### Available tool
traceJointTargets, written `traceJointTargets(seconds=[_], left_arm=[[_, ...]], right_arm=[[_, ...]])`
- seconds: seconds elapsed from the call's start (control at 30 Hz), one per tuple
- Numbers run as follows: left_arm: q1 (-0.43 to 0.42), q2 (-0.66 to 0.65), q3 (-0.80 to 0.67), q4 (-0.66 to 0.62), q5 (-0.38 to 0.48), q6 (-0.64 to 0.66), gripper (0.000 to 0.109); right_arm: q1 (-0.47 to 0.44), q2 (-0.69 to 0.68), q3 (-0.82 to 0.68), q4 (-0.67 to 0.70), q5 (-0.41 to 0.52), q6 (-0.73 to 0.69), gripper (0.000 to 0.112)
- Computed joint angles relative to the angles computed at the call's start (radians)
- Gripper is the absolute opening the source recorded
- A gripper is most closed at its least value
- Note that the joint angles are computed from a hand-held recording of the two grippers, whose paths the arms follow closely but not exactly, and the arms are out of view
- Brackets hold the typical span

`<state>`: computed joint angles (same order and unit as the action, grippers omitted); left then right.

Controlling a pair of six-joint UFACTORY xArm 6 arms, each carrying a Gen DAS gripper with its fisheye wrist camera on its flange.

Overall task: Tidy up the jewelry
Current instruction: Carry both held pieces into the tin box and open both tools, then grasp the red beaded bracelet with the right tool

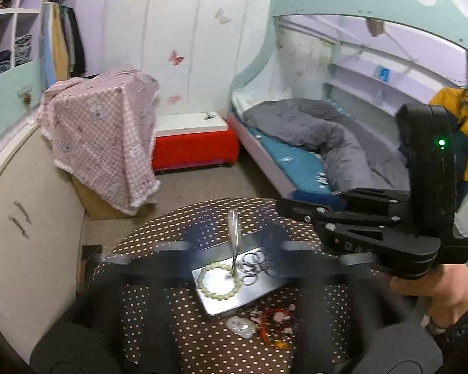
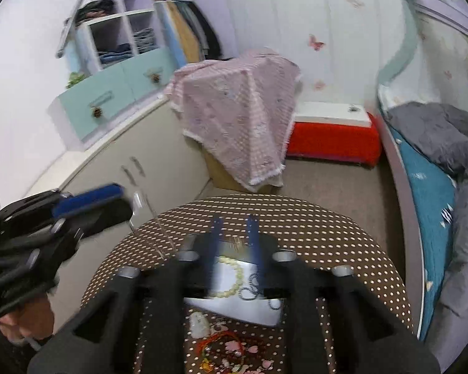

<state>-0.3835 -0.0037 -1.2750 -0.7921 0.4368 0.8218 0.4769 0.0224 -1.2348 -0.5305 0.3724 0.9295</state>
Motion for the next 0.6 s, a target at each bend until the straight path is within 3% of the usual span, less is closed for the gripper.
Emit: traceJointTargets(seconds=[0.03,0.07,0.13,0.23,0.6], left_arm=[[-0.003,-0.009,0.016,-0.043,-0.035,0.026,0.097],[-0.001,-0.015,0.023,-0.078,-0.050,0.044,0.097],[0.007,-0.017,0.025,-0.057,-0.049,0.017,0.097],[0.007,-0.037,0.063,-0.018,-0.118,-0.025,0.097],[0.006,-0.154,0.218,0.034,-0.288,-0.095,0.097]], right_arm=[[-0.005,-0.006,0.008,-0.038,-0.003,0.050,0.076],[-0.009,-0.015,0.020,-0.074,-0.010,0.091,0.082],[-0.014,-0.037,0.045,-0.136,-0.024,0.162,0.084],[-0.009,-0.061,0.057,-0.201,0.005,0.232,0.093],[0.025,-0.123,0.069,-0.350,0.075,0.371,0.095]])
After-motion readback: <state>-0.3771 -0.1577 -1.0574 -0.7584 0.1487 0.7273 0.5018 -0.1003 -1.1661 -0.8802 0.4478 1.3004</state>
